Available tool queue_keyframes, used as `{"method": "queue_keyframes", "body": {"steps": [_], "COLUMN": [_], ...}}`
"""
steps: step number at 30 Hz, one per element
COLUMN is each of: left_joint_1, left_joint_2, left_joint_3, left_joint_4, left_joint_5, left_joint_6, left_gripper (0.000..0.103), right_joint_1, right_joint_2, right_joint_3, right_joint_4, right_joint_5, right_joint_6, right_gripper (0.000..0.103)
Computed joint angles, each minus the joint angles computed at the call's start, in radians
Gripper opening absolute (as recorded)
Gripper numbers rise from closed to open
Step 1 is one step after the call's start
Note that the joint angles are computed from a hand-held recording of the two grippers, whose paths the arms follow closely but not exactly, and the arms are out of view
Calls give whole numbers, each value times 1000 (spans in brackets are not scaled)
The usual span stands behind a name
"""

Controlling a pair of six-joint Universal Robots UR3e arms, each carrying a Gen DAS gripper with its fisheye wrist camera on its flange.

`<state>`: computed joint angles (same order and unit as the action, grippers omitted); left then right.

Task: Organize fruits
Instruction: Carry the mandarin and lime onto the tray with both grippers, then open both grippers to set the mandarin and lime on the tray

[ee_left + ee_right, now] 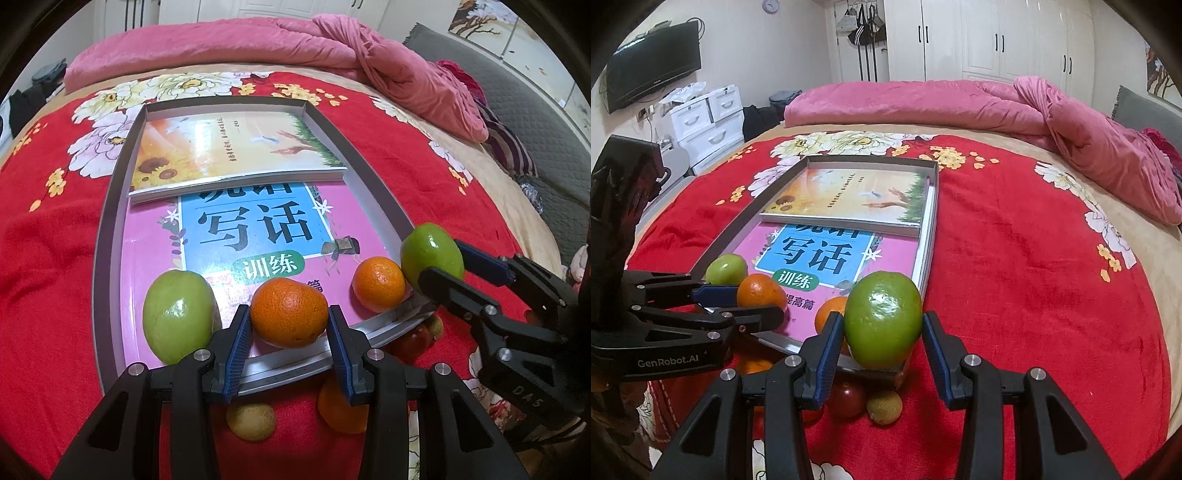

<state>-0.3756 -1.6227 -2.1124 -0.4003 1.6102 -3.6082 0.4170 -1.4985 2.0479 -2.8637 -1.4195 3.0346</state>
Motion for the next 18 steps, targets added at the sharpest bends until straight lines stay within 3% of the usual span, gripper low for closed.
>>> {"method": "queue_keyframes", "body": {"steps": [18], "left_joint_1": [19], "left_joint_2": [20], "left_joint_3": [-19], "left_joint_4": [0], "left_joint_5": [-32], "left_joint_6": [-4], "left_gripper": [45], "right_joint_1": [-20], "right_joint_2": [-47], "right_joint_3": [46], "right_joint_4": [-48], "right_joint_5": [52], "right_joint_6": [-4], "right_gripper": [47]}}
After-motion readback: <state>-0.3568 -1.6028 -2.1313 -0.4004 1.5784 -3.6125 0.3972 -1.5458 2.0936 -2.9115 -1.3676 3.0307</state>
